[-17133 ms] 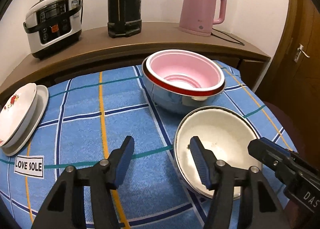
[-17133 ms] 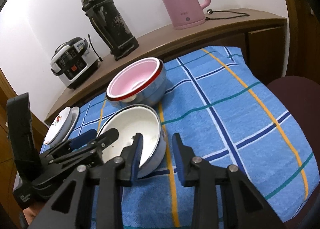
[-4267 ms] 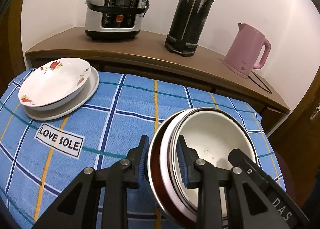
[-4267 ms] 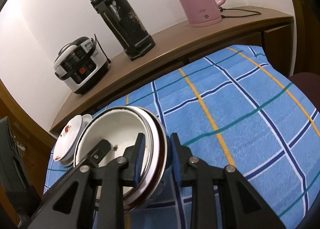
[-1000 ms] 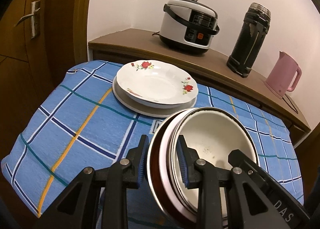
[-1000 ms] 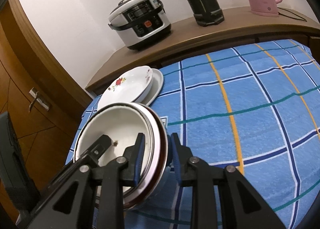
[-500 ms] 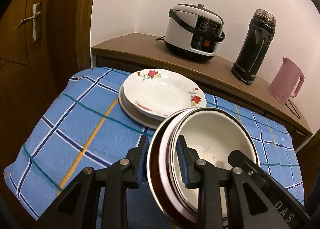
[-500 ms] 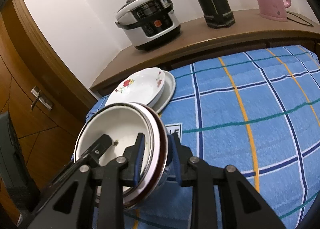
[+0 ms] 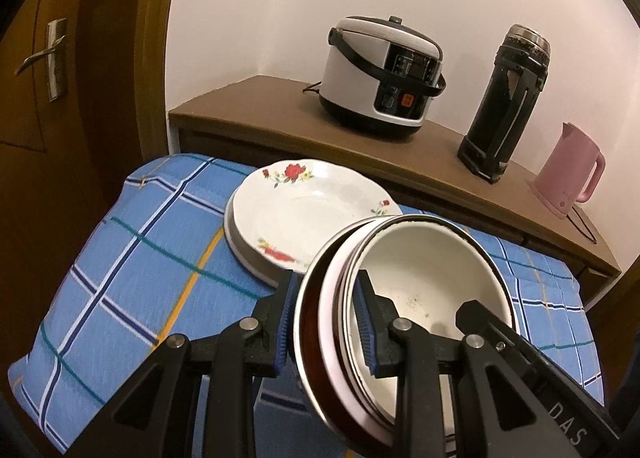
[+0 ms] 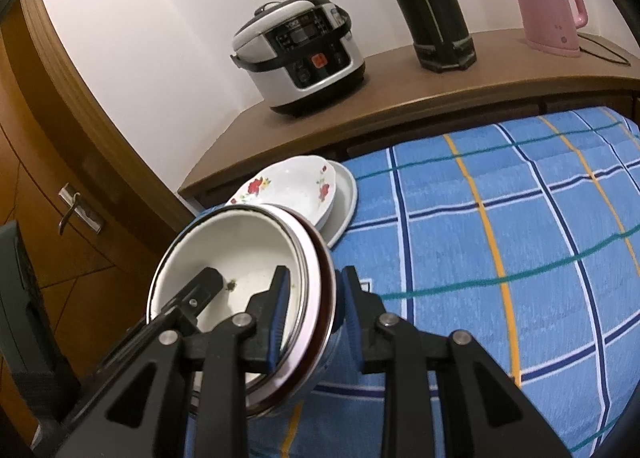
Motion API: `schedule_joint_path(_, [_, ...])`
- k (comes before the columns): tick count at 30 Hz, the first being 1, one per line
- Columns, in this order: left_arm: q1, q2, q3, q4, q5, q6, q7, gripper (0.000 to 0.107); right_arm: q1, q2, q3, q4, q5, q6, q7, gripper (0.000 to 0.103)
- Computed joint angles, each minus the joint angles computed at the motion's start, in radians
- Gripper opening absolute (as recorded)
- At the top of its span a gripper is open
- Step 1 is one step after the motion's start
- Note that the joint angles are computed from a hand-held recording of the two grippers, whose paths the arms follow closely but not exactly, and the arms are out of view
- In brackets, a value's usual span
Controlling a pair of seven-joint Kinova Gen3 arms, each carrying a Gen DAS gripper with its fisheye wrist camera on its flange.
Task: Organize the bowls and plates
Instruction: 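Carry the bowl stack with both tools toward the white flowered plates, then lower the bowl stack onto the flowered plate stack with both tools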
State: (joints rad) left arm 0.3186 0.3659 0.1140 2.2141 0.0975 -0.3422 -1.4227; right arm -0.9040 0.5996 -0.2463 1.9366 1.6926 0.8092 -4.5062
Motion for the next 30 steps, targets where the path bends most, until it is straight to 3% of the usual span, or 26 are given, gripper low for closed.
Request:
schedule_joint_path(26, [-0.095,0.059,0.056,-0.147,-0.109,0.081,0.053,0.031,0.037,0.018,0.072,-0.106,-0.052,-0.072,0.148,0.026])
schedule_joint_path(30, [-0.08,0.071,0.033,-0.177,-0.101,0.093,0.041,0.031,0.05,0.028,0.082,-0.13,-0.049,-0.09,0.168,0.026])
